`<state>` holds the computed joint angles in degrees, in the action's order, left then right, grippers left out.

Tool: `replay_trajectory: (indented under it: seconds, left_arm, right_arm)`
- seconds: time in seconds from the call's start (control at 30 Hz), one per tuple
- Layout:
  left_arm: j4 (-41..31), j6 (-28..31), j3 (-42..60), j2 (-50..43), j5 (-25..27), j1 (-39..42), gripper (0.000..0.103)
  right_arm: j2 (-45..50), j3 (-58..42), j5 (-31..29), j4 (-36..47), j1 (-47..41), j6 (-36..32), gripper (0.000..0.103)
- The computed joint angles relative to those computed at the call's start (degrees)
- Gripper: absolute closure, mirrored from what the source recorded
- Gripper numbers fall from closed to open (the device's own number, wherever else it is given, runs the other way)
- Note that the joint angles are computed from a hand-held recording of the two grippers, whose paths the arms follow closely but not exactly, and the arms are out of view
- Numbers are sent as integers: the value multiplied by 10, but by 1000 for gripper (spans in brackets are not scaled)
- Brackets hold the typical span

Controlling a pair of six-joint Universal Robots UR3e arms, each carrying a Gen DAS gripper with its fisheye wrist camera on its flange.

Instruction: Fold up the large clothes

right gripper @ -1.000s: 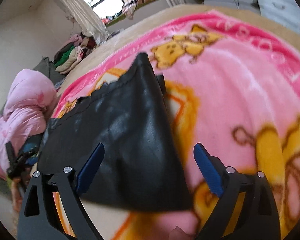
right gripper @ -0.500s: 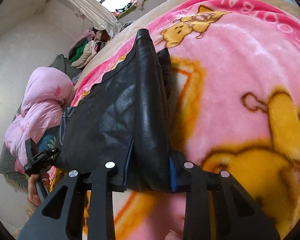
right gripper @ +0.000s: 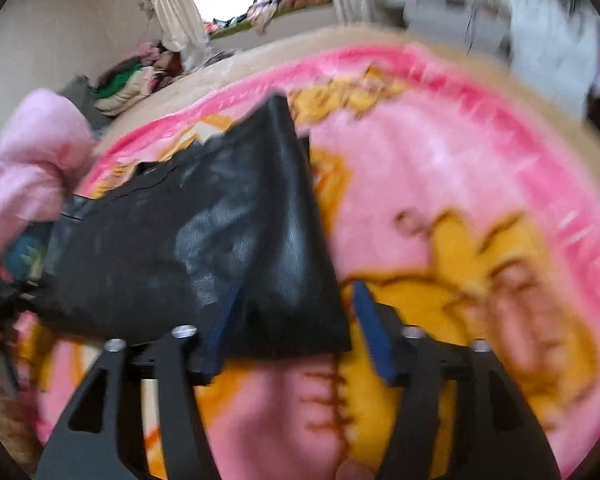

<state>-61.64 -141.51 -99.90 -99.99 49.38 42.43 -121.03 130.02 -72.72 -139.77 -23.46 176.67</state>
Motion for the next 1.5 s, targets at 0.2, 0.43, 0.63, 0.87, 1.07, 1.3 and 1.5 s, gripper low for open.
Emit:
replay_trajectory:
  seconds: [0.2, 0.43, 0.63, 0.87, 1.07, 1.3, 1.5]
  left_arm:
    - [65, 3, -44, 41, -1, 8, 26]
    - [139, -4, -84, 70, 16, 11, 13]
    - [157, -3, -92, 81, 20, 14, 9]
    - [166, -5, -93, 82, 22, 16, 9]
    - [175, -6, -96, 81, 27, 16, 9]
    - [190, -21, -82, 55, 39, 5, 9]
    - [212, -36, -71, 33, 51, -5, 9]
  right_arm:
    - [79, -58, -134, -120, 206, 63, 34]
    - [268, -169, -187, -157, 374, 100, 44]
    - [378, -271, -221, -137, 439, 118, 45]
    - [448, -305, -188, -109, 422, 139, 47]
    - [451, -319, -175, -86, 414, 134, 47]
    - [470, -405, -194, -63, 411, 132, 48]
    - [588, -593, -210, 0, 394, 142, 52]
